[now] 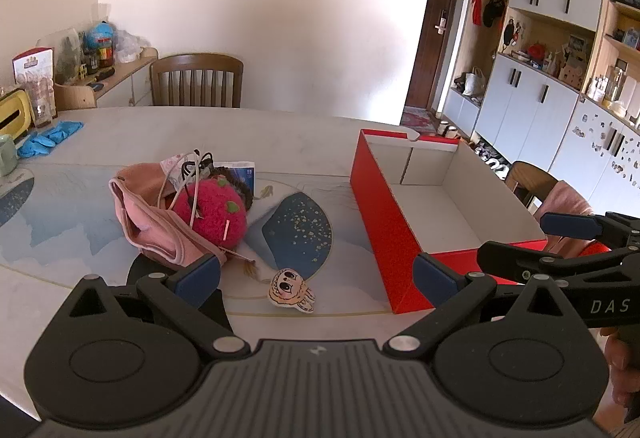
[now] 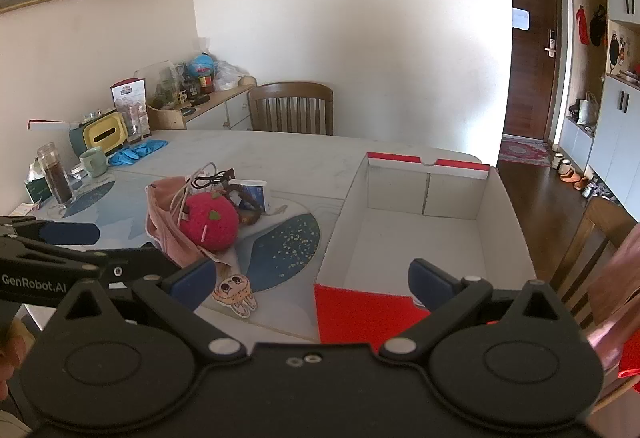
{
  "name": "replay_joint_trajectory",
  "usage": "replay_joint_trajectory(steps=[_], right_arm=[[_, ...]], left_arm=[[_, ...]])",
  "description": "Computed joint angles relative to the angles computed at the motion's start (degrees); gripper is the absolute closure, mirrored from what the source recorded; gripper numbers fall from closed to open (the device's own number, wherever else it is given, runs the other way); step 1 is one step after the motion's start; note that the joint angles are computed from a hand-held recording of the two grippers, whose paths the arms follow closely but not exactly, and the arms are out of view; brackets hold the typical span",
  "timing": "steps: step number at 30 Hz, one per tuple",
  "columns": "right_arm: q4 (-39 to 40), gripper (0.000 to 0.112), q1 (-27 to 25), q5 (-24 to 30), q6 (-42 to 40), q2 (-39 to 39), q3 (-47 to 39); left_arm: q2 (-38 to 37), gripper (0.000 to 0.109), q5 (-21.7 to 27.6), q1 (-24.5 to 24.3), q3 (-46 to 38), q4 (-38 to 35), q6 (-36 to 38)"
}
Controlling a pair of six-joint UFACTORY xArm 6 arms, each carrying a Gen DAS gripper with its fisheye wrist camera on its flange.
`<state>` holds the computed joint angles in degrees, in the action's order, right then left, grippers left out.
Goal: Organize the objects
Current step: 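Grasp the black glove on the table with the left gripper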
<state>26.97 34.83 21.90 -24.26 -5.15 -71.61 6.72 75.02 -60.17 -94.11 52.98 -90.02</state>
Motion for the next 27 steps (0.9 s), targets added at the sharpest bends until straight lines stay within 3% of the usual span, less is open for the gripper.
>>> replay_joint_trajectory(steps=[7, 19, 27], right_arm=[[-2.1, 0.010, 0.2, 0.3, 1.7, 0.7, -0.7], [-18.3, 0.010, 0.1, 2.5, 19.1, 6.8, -6.6], [-27.9, 0.010, -0.8, 5.1, 30.5, 9.2, -9.0]], left_arm=[[-3.1, 0.006, -3.9, 1.9, 4.5, -0.3, -1.5], [-8.8, 0.006, -3.3, 7.9, 15.3, -5.6, 0.3], [-12.8, 0.006, -6.4, 14.3, 24.9, -10.4, 4.5]])
